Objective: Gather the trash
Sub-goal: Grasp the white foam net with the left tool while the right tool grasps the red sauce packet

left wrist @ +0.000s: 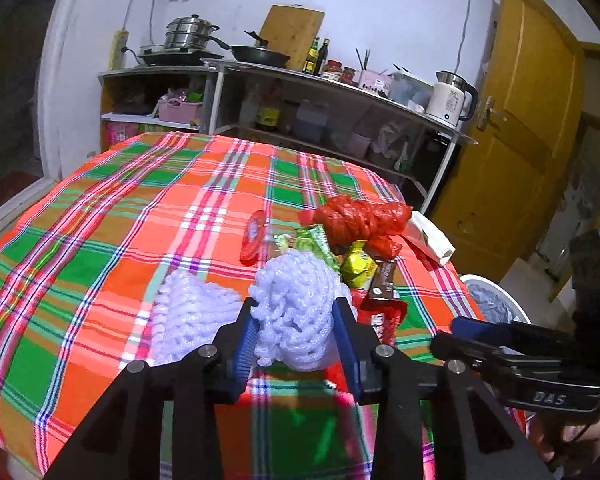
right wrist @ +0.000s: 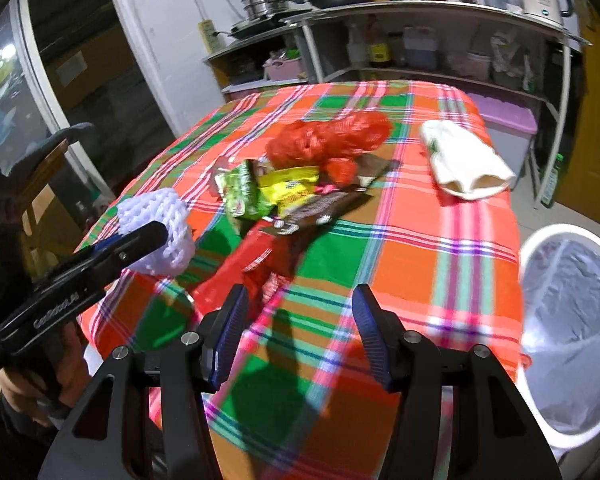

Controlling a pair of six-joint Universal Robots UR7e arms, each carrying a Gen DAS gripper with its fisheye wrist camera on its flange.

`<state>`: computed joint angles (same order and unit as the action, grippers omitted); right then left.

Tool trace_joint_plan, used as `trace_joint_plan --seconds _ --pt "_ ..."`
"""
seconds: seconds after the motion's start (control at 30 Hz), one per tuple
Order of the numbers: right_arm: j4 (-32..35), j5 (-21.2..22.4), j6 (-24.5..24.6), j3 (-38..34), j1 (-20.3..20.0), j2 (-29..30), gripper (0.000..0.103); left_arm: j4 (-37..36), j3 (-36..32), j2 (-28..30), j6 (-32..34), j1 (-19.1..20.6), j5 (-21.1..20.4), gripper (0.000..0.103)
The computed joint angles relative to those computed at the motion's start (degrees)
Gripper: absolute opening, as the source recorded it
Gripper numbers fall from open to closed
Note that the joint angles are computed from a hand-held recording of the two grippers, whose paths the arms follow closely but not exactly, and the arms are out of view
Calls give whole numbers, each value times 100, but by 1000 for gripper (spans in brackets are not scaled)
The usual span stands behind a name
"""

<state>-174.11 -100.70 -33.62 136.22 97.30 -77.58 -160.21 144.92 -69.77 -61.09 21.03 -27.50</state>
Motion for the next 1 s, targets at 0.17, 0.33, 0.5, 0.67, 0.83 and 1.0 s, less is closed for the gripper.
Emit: trace_joint_plan --seconds 0.17,0.33,0.5,0.67,0.83,1.0 --pt "-76 -125 156 -209 164 486 49 -45 141 -148 -86 15 -20 37" --pt "-136 -305 278 -404 254 875 35 -225 219 -187 -2 69 -46 37" --pt "-329 -412 234 -388 320 954 27 -395 243 -167 103 113 -87 37" --pt "-290 -326 192 -251 283 731 25 -437 233 -105 113 99 -119 37" --pt "-241 -205 142 -84 216 414 24 -293 177 -78 59 8 -113 37" --pt "-203 -101 112 128 98 -34 23 -119 80 -18 1 -148 -123 37"
